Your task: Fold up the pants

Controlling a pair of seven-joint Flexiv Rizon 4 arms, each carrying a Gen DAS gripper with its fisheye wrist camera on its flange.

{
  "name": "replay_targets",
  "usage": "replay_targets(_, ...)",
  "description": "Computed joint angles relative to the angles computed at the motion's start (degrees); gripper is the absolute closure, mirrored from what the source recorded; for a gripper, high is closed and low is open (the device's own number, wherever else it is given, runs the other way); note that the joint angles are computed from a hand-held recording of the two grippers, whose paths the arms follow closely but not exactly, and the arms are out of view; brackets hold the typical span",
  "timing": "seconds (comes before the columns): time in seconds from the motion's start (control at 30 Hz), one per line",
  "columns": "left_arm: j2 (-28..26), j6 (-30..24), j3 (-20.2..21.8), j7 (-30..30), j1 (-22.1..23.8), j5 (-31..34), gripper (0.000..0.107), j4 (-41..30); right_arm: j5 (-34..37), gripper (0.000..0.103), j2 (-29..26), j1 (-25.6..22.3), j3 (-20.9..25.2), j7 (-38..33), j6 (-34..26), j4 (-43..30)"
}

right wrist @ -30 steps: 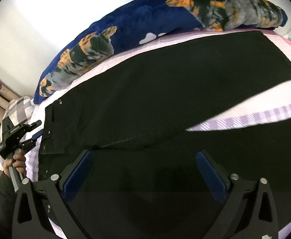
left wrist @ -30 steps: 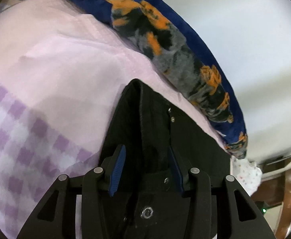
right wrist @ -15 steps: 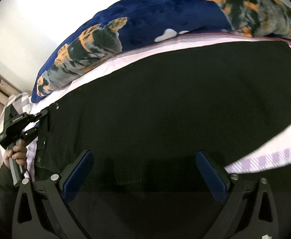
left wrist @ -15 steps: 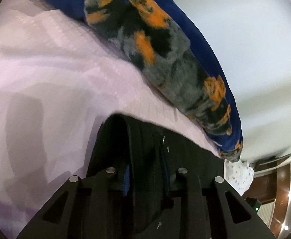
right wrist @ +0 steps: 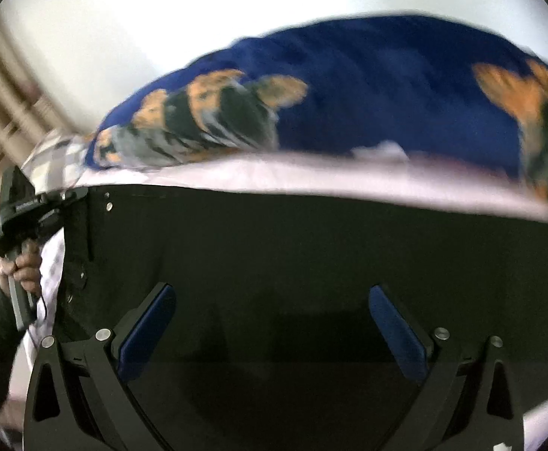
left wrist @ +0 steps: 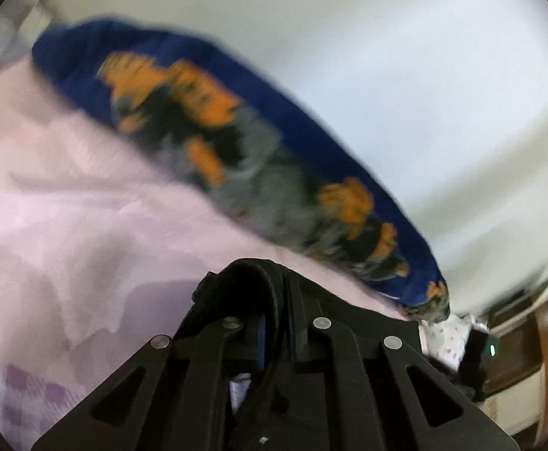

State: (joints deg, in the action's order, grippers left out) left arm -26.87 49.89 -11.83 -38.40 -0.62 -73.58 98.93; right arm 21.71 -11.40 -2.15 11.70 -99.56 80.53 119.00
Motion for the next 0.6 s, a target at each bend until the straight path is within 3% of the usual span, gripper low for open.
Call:
replay_targets(0.1,2.9,-0.4,-0.5,4.1,-0.2,-3.5,0.099,2.0,3.6,0.001,-1.5,-4.0,2.5,-11.9,-7.4,-6.3)
replay_targets(0.23,5.7,-2.9,0.7,7.4,-0.8,-7.3,0.099,3.6,4.9,0.001,-4.4,-5.6,1.5,-24.3,-20.7,-15.3)
replay_targets(0.5,8.6,-3.7,3.3,10.4,-2.7,-9.5,0.099,5.9,2.2,0.008,-13.1,-6.1,-2.4,-33.1,-47.5,-33.4)
replay_targets(0.6,8.7,-2.8,3.7,10.3,-3.3,-8.9,0.099,6.0,1.6,0.02,-15.7,-6.6,-2.5,-35.8,-56.0,-38.5)
